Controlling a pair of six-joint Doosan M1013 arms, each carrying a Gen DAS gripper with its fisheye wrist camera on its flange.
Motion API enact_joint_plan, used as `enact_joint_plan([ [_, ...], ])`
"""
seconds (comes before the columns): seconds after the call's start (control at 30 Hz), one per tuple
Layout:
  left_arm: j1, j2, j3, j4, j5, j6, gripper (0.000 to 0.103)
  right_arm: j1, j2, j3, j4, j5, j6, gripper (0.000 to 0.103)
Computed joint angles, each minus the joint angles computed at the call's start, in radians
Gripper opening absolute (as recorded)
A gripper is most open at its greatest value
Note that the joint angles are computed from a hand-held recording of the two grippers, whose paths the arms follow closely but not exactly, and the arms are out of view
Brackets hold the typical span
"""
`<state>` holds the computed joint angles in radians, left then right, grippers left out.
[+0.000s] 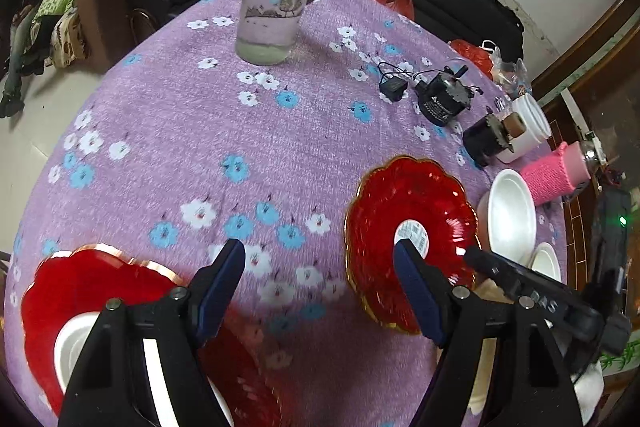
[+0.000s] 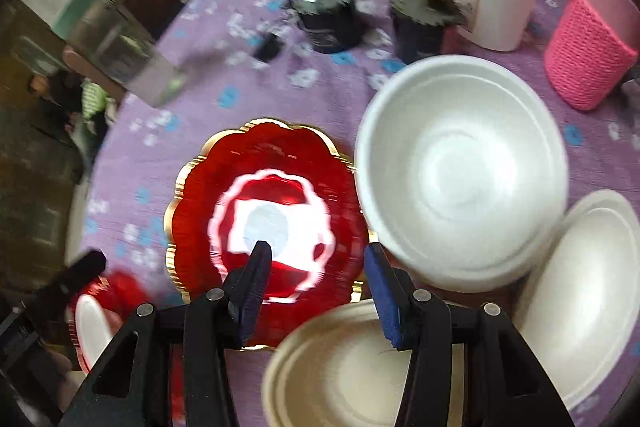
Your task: Organize plates and bowls
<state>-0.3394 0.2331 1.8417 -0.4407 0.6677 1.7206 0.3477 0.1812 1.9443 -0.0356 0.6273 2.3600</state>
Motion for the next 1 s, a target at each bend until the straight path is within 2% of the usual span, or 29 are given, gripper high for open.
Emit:
enact_joint_plan([
  [0.13,-0.009,0.048,-0.039,-0.002,0.041,-0.004,0.076,0.005,0.016,-0.019,-0.054,0.080,0.053,0.052],
  [0.17,-0.012,0.056,-0.045,0.004,0.047,-0.009,0.076,0.003,0.016,-0.018,-0.046,0.077,0.046,0.052],
  [0.5,-0.036,0.145,-0.114,0.027,0.124,-0.033,0.074,-0.041,0.041,0.015,0.143,-0.022,-0.087,0.053],
  [0.67,-0.070,0.149,-0.120,0.110,0.109,-0.025,0.074,-0.033,0.040,0.025,0.096,-0.072,-0.055,0.053],
  [0.7,-0.075,0.148,-0.119,0.119,0.108,-0.018,0.070,-0.028,0.041,0.023,0.079,-0.074,-0.043,0.050],
  [0.77,-0.086,0.147,-0.120,0.144,0.110,-0.020,0.052,-0.016,0.042,0.024,0.029,-0.080,0.000,0.035],
  [0.8,-0.095,0.145,-0.121,0.189,0.107,-0.053,0.049,-0.014,0.044,0.025,0.032,-0.089,0.001,0.024],
  [0.87,-0.102,0.140,-0.116,0.245,0.098,-0.106,0.039,-0.004,0.044,0.028,-0.032,-0.098,0.067,0.022],
  [0.93,-0.092,0.138,-0.115,0.239,0.099,-0.115,0.029,-0.006,0.036,0.039,-0.041,-0.128,0.095,0.020],
  [1.0,-0.077,0.130,-0.112,0.211,0.094,-0.108,0.028,-0.013,0.026,0.051,-0.009,-0.165,0.076,0.018],
])
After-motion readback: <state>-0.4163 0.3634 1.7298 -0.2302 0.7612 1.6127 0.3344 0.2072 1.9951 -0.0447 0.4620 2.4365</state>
